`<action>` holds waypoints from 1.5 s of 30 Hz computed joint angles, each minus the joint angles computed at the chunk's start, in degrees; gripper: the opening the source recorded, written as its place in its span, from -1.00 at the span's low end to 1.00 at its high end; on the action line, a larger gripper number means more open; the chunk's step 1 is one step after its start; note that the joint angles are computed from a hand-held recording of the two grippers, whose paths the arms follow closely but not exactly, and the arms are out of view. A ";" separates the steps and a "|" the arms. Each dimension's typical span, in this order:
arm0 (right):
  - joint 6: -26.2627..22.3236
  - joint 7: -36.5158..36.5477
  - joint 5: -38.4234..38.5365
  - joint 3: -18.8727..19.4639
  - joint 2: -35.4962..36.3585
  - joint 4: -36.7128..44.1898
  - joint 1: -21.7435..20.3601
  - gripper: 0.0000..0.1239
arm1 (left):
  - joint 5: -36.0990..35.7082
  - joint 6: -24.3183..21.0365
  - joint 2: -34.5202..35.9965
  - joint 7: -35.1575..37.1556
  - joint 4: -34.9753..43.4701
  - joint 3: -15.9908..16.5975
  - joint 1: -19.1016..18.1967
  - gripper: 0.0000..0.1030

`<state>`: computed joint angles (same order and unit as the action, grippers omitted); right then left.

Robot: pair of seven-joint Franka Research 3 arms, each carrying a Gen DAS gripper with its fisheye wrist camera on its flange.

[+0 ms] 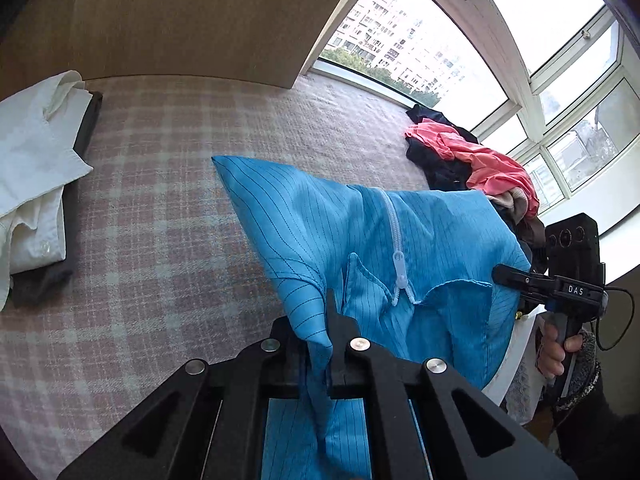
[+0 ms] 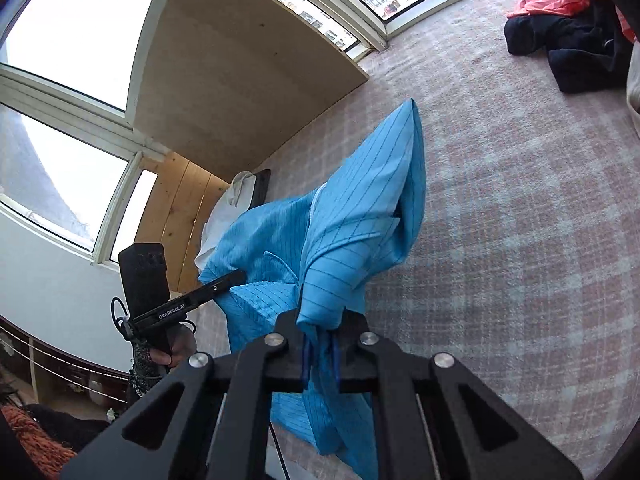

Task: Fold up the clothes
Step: 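Lift the folded coat with both grippers and carry it toward the wooden boards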

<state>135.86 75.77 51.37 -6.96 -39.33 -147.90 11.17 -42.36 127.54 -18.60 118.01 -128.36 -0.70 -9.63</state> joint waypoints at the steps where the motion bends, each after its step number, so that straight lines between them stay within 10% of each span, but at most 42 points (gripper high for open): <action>1: -0.07 -0.30 0.21 0.26 0.22 0.69 0.60 -0.88 | -0.71 -0.23 -0.52 0.51 -0.12 0.20 -0.20 -0.92; 14: -0.19 -3.26 -0.38 3.95 7.46 15.03 7.51 -0.88 | 1.26 2.53 -7.52 1.81 1.35 3.91 0.17 -0.92; 22: -1.00 -6.93 1.63 7.48 25.02 35.57 11.73 -0.89 | 6.18 0.97 -5.56 3.05 9.21 9.23 5.52 -0.92; 35: -4.19 1.56 -2.03 16.65 61.72 74.65 9.78 -0.89 | 3.19 -1.96 16.17 8.57 28.90 11.61 17.81 -0.92; 45: -5.22 11.94 -12.89 16.50 73.65 81.52 7.98 -0.89 | 9.89 1.97 30.33 3.19 35.14 6.18 24.05 -0.92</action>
